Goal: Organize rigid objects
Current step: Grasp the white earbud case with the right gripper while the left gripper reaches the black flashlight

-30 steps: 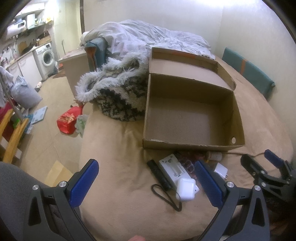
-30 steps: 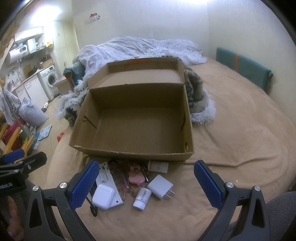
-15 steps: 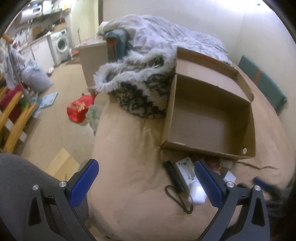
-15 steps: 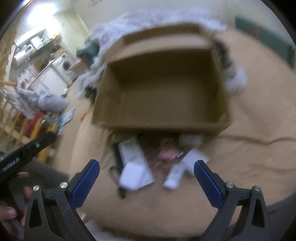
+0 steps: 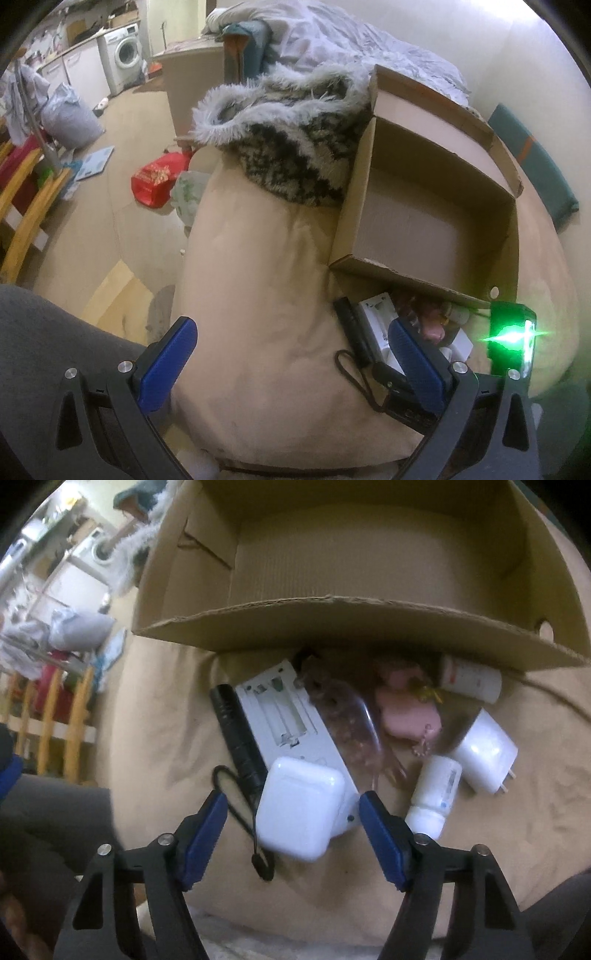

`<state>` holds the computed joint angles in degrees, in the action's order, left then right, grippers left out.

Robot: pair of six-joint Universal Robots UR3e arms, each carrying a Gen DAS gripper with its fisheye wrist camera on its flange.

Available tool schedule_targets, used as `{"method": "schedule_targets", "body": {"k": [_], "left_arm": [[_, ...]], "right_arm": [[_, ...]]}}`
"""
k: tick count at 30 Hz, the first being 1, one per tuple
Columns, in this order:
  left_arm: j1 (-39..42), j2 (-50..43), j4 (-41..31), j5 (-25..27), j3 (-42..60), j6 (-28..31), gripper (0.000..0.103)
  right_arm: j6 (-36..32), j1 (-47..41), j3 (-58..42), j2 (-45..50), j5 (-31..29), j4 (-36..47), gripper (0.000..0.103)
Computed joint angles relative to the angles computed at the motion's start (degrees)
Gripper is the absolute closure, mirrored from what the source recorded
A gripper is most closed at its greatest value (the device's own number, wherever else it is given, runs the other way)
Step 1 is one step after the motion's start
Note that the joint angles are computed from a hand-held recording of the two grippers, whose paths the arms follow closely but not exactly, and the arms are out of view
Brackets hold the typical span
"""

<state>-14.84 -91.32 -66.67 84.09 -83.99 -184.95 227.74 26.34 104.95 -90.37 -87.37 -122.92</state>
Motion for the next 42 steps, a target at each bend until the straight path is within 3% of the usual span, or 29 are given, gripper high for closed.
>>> {"method": "schedule_targets", "body": {"k": [2, 3, 4, 10, 16, 27, 31, 34, 36, 40, 42], "left_arm": [[0.61, -0.1, -0.72, -0.56, 0.13, -0.21, 0.0], [0.85, -0.1, -1.06, -0.81, 0.19, -0.3, 0.0], [1.04, -0.1, -1.41, -0.98, 0.33, -0.32, 0.0], [1.13, -0.09, -1.67, -1.05, 0.4, -0.37, 0.0], [1.11, -0.81, -2.12, -1.18, 0.63, -0.36, 0.0], [-0.51, -5.42, -4.39, 1.6, 3.36, -1.59, 0.0], [-1.42, -10.54, -10.06, 0.18, 8.21, -1.03, 0.001], [-1.65, -15.43, -14.27, -1.91, 12.79, -2.6, 0.009], [-2.18, -18.59, -15.46, -2.76, 15.24, -4.34, 0.023], [-2.95, -25.7, -18.34, -5.46, 19.61, -7.62, 0.027], [-2.13, -28.03, -19.16, -9.32, 20.17, -9.35, 0.027]], "right_arm": [[-0.04, 0.69, -1.75, 0.99, -1.22, 1.15, 0.036], [-0.21, 1.1, -2.91, 1.46, -2.3, 2.31, 0.055], [-0.62, 0.96, -3.55, 1.51, -2.53, 2.84, 0.056], [-2.43, -3.57, 4.67, -5.51, 4.01, -3.09, 0.057], [-1.92, -6.28, 10.12, -12.01, 4.71, -4.19, 0.057], [-2.72, -6.14, 9.45, -6.07, 4.82, -4.19, 0.054], [-2.87, -5.37, 9.69, -7.27, 2.9, -5.18, 0.06], [-3.29, -6.08, 10.89, -9.82, 2.48, -5.96, 0.06], [-3.71, -7.25, 12.6, -12.43, 2.67, -6.34, 0.06], [-3.73, -9.38, 15.54, -16.8, 3.93, -8.5, 0.06], [-3.86, -8.99, 15.35, -17.38, 3.07, -8.82, 0.06]]}}
